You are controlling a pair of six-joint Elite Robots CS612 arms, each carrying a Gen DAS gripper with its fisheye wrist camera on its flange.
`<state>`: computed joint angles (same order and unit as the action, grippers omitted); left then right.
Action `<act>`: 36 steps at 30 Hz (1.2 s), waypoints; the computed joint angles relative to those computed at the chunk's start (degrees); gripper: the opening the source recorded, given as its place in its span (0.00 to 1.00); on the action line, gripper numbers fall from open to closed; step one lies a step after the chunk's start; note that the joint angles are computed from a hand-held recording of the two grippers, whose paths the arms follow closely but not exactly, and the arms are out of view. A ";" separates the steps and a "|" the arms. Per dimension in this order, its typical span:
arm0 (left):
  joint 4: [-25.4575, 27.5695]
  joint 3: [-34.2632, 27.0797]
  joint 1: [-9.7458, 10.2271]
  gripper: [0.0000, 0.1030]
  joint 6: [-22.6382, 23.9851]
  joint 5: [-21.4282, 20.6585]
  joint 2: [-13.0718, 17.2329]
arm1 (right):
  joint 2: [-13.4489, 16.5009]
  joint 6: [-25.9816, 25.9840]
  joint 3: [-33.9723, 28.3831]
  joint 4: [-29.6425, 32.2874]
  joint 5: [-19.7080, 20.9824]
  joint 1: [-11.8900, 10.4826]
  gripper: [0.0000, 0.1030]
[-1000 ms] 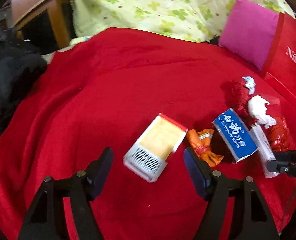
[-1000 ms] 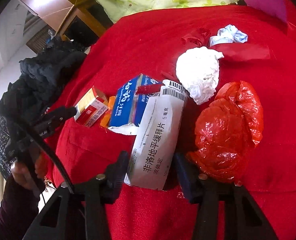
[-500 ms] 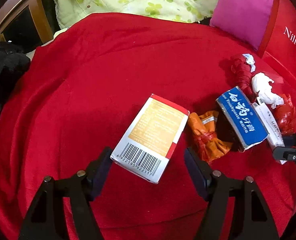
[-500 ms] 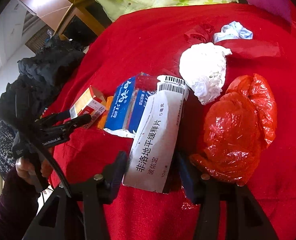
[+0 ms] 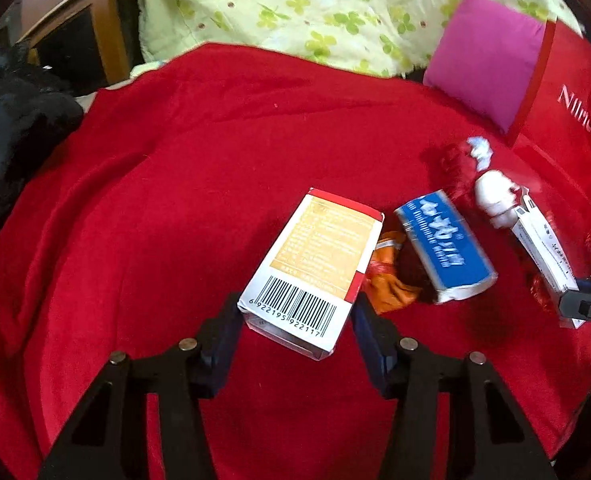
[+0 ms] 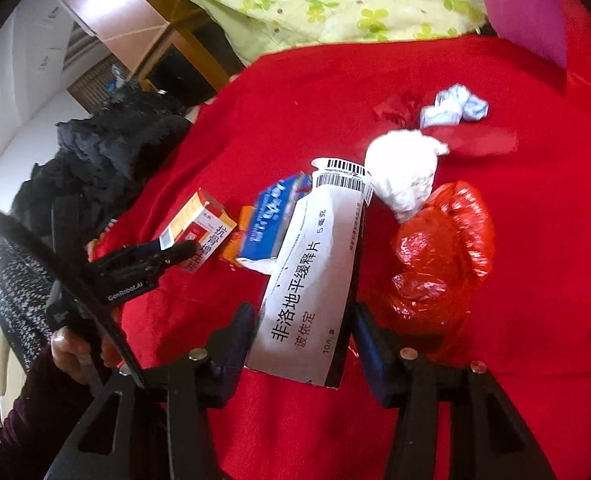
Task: Collect trash
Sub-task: 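Grasp the white-orange medicine box with the left tool while the right tool grasps the white medicine box, then carry both boxes to the red mesh basket and open both tools to drop them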
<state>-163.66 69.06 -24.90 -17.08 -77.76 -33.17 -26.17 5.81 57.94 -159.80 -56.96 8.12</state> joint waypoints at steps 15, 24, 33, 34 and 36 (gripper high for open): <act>-4.55 6.86 -8.07 0.54 -5.49 15.87 -6.81 | -7.15 3.39 14.28 -25.21 2.37 -3.48 0.52; -4.04 4.57 -12.44 0.55 -4.94 23.34 -6.79 | -9.63 6.54 19.73 -37.81 1.70 -5.59 0.52; -5.46 0.69 -15.01 0.55 0.84 24.96 -5.20 | -11.25 8.44 23.80 -45.10 0.59 -7.63 0.52; -5.39 0.19 -15.22 0.55 1.25 24.98 -4.97 | -11.40 8.93 24.30 -46.13 0.63 -8.04 0.52; -5.35 -0.96 -15.55 0.55 2.08 24.63 -4.46 | -11.56 9.45 24.79 -47.46 0.33 -8.51 0.52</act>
